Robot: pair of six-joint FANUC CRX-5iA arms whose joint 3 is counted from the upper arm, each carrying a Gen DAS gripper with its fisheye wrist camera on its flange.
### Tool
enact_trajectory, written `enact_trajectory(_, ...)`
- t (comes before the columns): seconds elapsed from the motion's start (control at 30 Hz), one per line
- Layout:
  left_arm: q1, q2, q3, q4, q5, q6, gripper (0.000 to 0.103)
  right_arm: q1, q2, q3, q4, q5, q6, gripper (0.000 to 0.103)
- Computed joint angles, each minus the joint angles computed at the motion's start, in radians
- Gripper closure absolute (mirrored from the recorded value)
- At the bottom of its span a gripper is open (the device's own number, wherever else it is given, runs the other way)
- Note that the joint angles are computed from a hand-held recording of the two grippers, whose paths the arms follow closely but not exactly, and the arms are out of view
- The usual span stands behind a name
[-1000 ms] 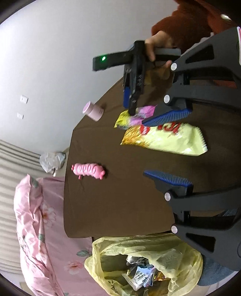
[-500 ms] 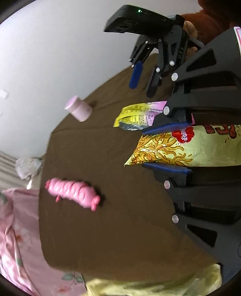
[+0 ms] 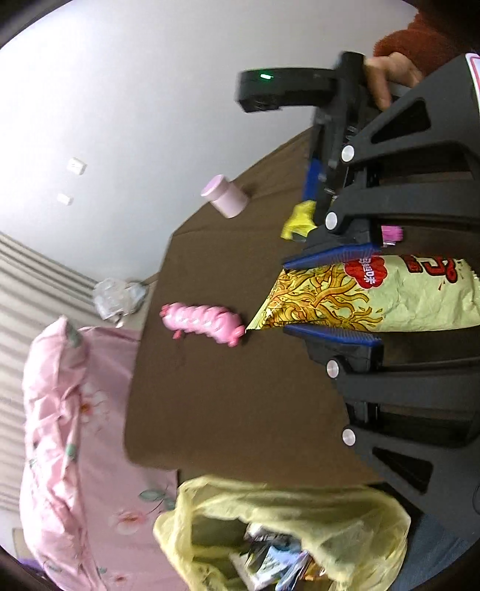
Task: Collect trash
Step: 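Carry both held wrappers over the yellow bag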
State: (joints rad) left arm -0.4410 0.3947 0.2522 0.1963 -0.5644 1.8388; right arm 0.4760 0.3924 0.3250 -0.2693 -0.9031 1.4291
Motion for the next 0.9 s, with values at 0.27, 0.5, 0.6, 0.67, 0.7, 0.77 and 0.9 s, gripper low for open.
enact_trajectory(0.27,0.033,-0.039,-0.066,0.037,0.092,0.002,0.074,0.025,-0.037,-0.015,0.012,0.080,0.147,0.081)
enact_trajectory(0.5,0.029,-0.105,-0.057,-0.164,0.097,0.136,0.074,0.096,-0.086,-0.062,0.190,0.228,0.126,0.081)
enact_trajectory(0.6,0.022,-0.139,-0.031,-0.314,0.064,0.249,0.075,0.111,-0.085,-0.031,0.177,0.240,0.164,0.081)
enact_trajectory(0.67,0.020,-0.166,-0.027,-0.391,0.048,0.304,0.075,0.119,-0.084,-0.012,0.161,0.251,0.191,0.081)
enact_trajectory(0.7,0.017,-0.181,-0.021,-0.445,0.031,0.343,0.075,0.126,-0.082,0.002,0.149,0.259,0.209,0.081)
enact_trajectory(0.77,0.018,-0.208,-0.019,-0.523,0.004,0.403,0.075,0.142,-0.070,0.036,0.133,0.269,0.233,0.081)
enact_trajectory(0.9,-0.016,-0.257,0.014,-0.808,-0.115,0.633,0.075,0.183,-0.011,0.139,0.115,0.278,0.301,0.081)
